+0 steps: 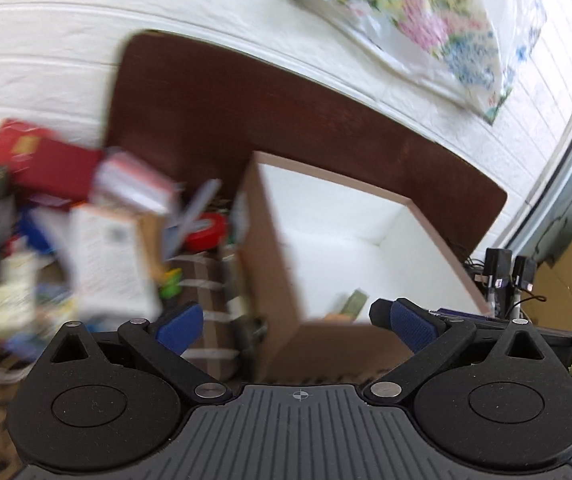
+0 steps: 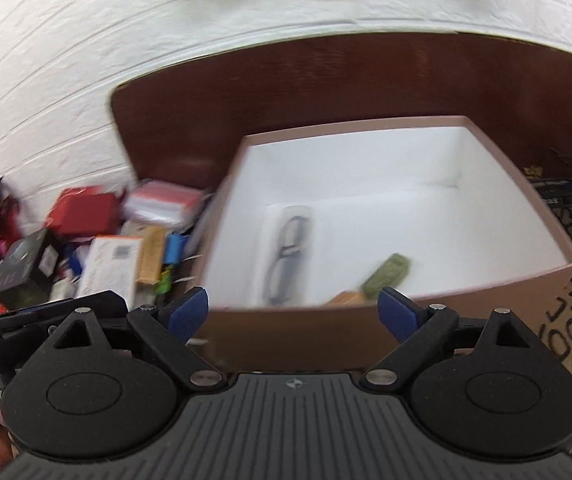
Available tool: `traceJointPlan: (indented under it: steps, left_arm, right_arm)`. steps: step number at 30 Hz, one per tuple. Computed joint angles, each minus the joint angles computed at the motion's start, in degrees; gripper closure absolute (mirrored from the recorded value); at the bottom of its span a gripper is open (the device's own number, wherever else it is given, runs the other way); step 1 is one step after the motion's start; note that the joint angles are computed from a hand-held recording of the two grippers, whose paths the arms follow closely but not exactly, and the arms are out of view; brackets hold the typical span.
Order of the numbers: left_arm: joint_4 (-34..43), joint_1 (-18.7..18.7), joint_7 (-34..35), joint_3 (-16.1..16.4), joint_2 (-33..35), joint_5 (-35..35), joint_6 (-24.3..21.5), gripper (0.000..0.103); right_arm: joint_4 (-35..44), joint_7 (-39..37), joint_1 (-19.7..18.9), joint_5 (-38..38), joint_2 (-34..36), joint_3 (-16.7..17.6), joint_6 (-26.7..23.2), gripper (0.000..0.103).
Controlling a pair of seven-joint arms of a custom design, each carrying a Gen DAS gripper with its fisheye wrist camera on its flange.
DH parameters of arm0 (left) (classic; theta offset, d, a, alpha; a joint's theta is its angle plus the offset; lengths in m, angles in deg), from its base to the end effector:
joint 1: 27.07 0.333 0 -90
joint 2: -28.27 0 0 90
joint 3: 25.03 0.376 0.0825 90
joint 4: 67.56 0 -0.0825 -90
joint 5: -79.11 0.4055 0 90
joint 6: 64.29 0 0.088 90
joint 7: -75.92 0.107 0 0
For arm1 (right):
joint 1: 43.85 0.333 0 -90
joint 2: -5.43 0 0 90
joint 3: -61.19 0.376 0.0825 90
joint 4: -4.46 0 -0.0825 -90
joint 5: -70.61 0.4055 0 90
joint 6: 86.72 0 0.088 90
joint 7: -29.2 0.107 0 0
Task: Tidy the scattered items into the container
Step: 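Withdraw both tools from the box back toward the pile, then grasp the white-capped marker with the right gripper while the left gripper grasps the blue hand cream tube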
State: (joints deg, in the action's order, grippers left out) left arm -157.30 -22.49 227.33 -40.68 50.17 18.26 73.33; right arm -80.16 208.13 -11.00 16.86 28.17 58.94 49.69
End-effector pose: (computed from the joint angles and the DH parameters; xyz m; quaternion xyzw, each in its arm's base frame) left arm 0.7400 -0.1161 0.5333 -0.4229 0.7584 -0.4954 0.0222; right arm 0.6581 0.3865 0.5590 -0.4673 0.7615 -0.3205 0.3147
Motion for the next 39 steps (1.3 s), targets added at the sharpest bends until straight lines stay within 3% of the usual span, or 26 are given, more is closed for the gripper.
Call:
traceJointPlan:
  steps: [3, 6, 9, 17, 21, 24, 29, 33, 36, 38, 39]
  left_arm:
    - [-5.4, 2.8, 3.8, 1.3, -2.6, -2.9, 0.7, 0.0]
    - [-9.1, 4.0, 6.1, 3.3, -3.3, -3.3, 3.4, 0.0]
    - [-10.2, 4.2, 4.2, 5.1, -2.1, -0.6, 6.5, 0.0]
    - [-6.0, 6.6, 3.1, 3.2, 2.6, 2.4, 7.6, 0.001]
    - [-3.0, 6.4, 6.6, 0.9, 5.1, 1.5, 9.4, 0.007]
    - [0.3, 5.5, 7.6, -0.1, 7.7, 2.8, 10.4, 0.018]
    - [6.1, 3.3, 2.3, -0.2, 12.4, 8.9, 12.0, 0.028]
    - [8.8, 3.5, 0.9, -1.9, 14.5, 11.8, 12.2, 0.029]
    - [11.5, 2.2, -2.5, -1.2, 16.3, 15.8, 11.3, 0.031]
    - [13.2, 1.5, -5.3, -0.7, 17.4, 18.6, 10.4, 0.047]
    - [13.5, 1.4, -6.0, -0.8, 17.7, 19.5, 10.3, 0.052]
  right_arm:
    - [1.8, 1.0, 2.1, -2.1, 2.8, 0.3, 1.9, 0.008]
    - [2.6, 0.6, 3.1, -2.0, 5.8, 0.7, 7.8, 0.003]
    - [5.8, -3.9, 4.5, 0.6, 10.2, 0.6, 8.8, 0.003]
    - [16.4, -15.5, 8.2, 8.4, 18.9, -1.8, 1.3, 0.01]
    - [19.3, -16.2, 9.1, 9.1, 20.8, -4.1, -0.4, 0.02]
    - [20.9, -15.8, 8.5, 9.9, 22.0, -4.7, 1.2, 0.034]
    - [25.0, -16.9, 7.7, 11.5, 24.9, -5.7, 2.7, 0.044]
    - [28.6, -18.3, 7.0, 13.0, 27.3, -6.4, 3.7, 0.055]
    - [31.7, -20.2, 6.5, 14.5, 29.2, -6.7, 3.4, 0.065]
    - [33.0, -21.1, 6.2, 15.4, 30.1, -7.0, 3.6, 0.068]
    - [33.3, -21.3, 6.1, 15.7, 30.4, -7.2, 3.8, 0.076]
